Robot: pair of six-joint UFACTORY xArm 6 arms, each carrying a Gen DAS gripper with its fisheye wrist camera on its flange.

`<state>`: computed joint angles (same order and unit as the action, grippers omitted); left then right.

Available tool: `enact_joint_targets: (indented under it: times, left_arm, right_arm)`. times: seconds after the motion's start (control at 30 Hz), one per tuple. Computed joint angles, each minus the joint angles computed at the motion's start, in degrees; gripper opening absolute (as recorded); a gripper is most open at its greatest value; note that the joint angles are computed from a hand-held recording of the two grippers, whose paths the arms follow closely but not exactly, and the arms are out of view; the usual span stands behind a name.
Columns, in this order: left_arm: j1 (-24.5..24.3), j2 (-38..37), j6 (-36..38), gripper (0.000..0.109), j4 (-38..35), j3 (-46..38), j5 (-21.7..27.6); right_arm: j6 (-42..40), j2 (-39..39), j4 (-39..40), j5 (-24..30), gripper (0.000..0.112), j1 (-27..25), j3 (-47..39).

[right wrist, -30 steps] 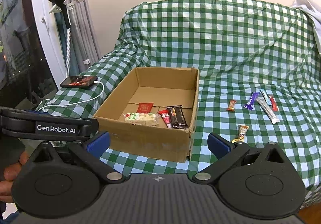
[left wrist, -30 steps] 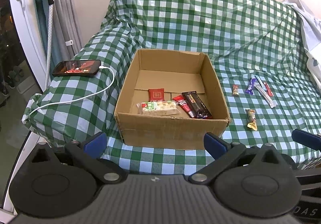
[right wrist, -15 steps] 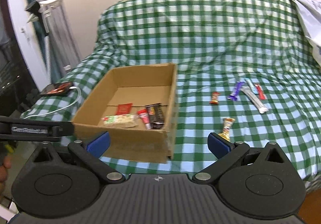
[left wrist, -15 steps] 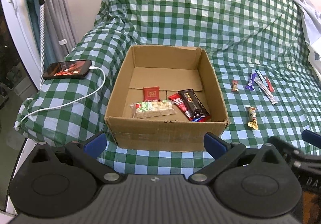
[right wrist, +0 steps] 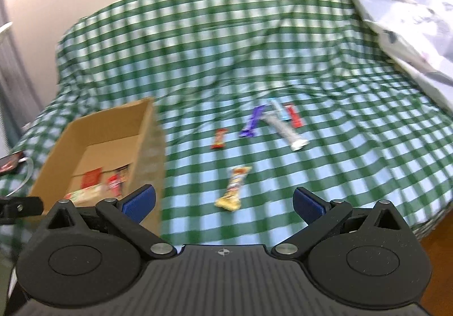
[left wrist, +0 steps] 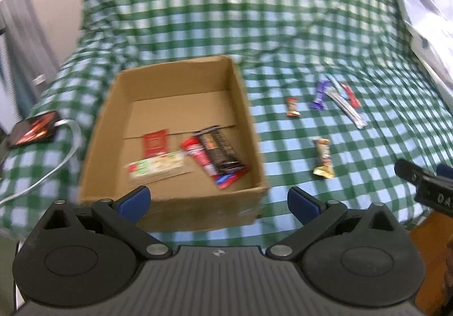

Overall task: Organize snacks
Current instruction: 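Move both tools away from the box toward the loose snacks on the cloth, then grasp the yellow wafer bar with the left tool while the right tool grasps the silver stick packet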

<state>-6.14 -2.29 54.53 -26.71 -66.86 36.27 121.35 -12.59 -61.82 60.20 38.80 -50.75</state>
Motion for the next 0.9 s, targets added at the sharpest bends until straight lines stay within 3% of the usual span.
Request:
enact_joint_targets:
  times: [0.17,0.33,0.47,0.57,0.8,0.9]
  left_arm:
    - [-7.6,5.6,-5.5,0.103,5.5,-3.6,2.3]
    - [-15.3,17.5,-14.3,0.103,12.3,-11.9,4.2]
    - [-19.4,29.3,-21.6,0.103,18.6,-22.1,5.3]
    - [-21.1,38.8,-25.3,0.103,21.2,-32.3,8.5]
    - [-21.5,52.9,-26.5,0.103,22.4,-48.4,13.2]
    - [-20.5,51.3,-23.9,0.103,17.8,-44.6,9.2]
  right_arm:
    - [0.3,-4.0,-2.1,-4.3,0.102,-7.7,6.9]
    - [-1.3,-2.6,-8.7,-17.6,0.102,-22.2,11.2]
    - [-0.2,5.7,-15.1,-29.3,0.102,-34.3,8.7]
    - [2.6,13.7,-22.2,-34.3,0.102,-40.1,3.7]
    - [6.1,31.1,-36.2,-37.7,0.102,-45.2,-11.0]
    - [4.3,37.8,-36.1,-39.1,0.103,-46.3,-15.9]
